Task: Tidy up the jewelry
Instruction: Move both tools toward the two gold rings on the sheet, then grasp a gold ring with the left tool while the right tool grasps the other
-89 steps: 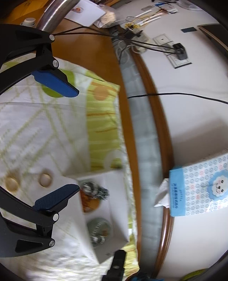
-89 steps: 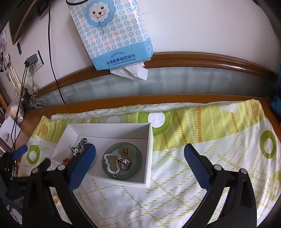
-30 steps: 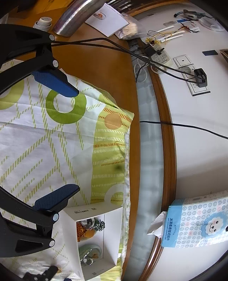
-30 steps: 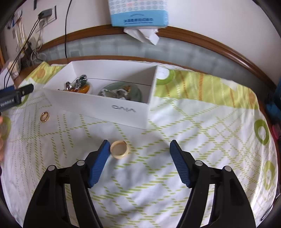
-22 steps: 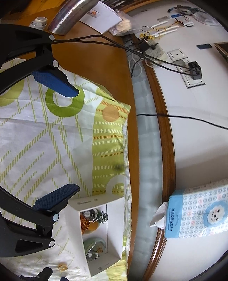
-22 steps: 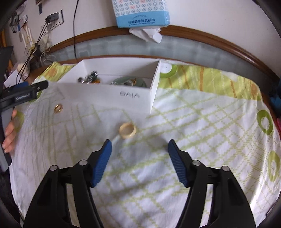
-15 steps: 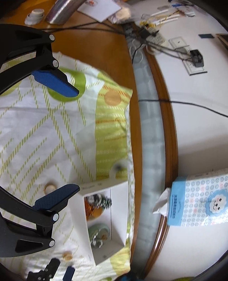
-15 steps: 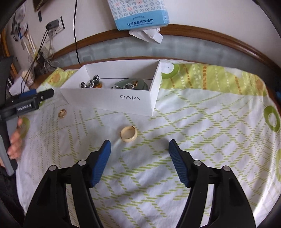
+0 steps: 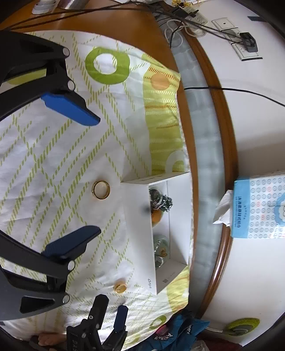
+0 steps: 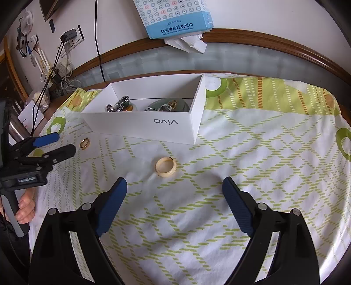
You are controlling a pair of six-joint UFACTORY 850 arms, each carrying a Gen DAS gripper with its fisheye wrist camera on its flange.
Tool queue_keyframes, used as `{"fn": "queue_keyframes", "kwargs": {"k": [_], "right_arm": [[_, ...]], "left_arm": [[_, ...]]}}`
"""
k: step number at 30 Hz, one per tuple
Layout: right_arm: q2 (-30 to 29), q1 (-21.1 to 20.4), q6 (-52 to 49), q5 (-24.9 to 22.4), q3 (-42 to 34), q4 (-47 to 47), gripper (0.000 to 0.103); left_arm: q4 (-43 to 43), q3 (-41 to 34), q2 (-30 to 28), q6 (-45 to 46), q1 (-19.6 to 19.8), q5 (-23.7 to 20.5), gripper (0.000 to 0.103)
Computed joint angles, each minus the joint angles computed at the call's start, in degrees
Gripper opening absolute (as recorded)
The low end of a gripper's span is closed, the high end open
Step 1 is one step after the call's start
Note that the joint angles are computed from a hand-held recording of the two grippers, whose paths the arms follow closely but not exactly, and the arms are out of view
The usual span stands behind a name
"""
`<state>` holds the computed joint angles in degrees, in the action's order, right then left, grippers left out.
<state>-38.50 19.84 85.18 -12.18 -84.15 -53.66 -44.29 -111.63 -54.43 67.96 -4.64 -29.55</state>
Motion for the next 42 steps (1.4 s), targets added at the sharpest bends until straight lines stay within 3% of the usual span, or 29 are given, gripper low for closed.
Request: {"fn": "queue_keyframes", "kwargs": {"k": [4, 12, 14, 16, 18, 25, 30, 38, 40, 42], "right_arm": [[0.5, -0.1, 6.0, 0.1, 0.8, -5.1, 0.084], [0.4, -0.2, 5.3, 0.0, 0.7, -4.4, 0.084], [0.5, -0.2, 6.7, 0.0, 0.8, -5.9, 0.084], [0.6, -0.2, 8.2, 0.0, 1.0, -7.4, 0.084], [0.6, -0.1, 9.5, 0.0, 1.1, -8.8, 0.084], [0.8, 0.3, 12.2, -0.1, 1.4, -12.6, 0.082], [0.7, 0.6, 12.9, -0.1, 1.1, -14.4, 0.071], [-1.9, 0.8, -5.8, -1.7, -3.4, 0.7, 0.058], [-2.9, 0.7, -8.1, -2.5, -4.8, 2.4, 0.053], [-3.8, 0.5, -12.5, -3.1, -6.0, 6.6, 0.04]], "left_arm": [[3.2, -2.5, -1.8, -2.0, -0.2, -3.0, 0.06], [0.5, 0.5, -0.4, 3.5, -1.0, -0.3, 0.055], [2.0, -0.4, -1.0, 2.2, -1.3, -0.4, 0.046], [4.3, -2.6, -2.3, -0.2, -1.5, -2.5, 0.028], [3.8, -3.1, -2.6, -0.1, -1.5, -3.1, 0.02], [2.8, -1.5, -1.7, 1.0, -1.4, -2.0, 0.02], [3.1, -1.0, -1.5, 1.1, -1.6, -1.0, 0.022], [3.2, -0.9, -1.4, 0.9, -1.7, -0.8, 0.022], [3.3, -1.6, -1.8, 0.2, -1.6, -1.7, 0.022], [3.4, -2.0, -2.0, 0.1, -1.6, -2.0, 0.022]]}}
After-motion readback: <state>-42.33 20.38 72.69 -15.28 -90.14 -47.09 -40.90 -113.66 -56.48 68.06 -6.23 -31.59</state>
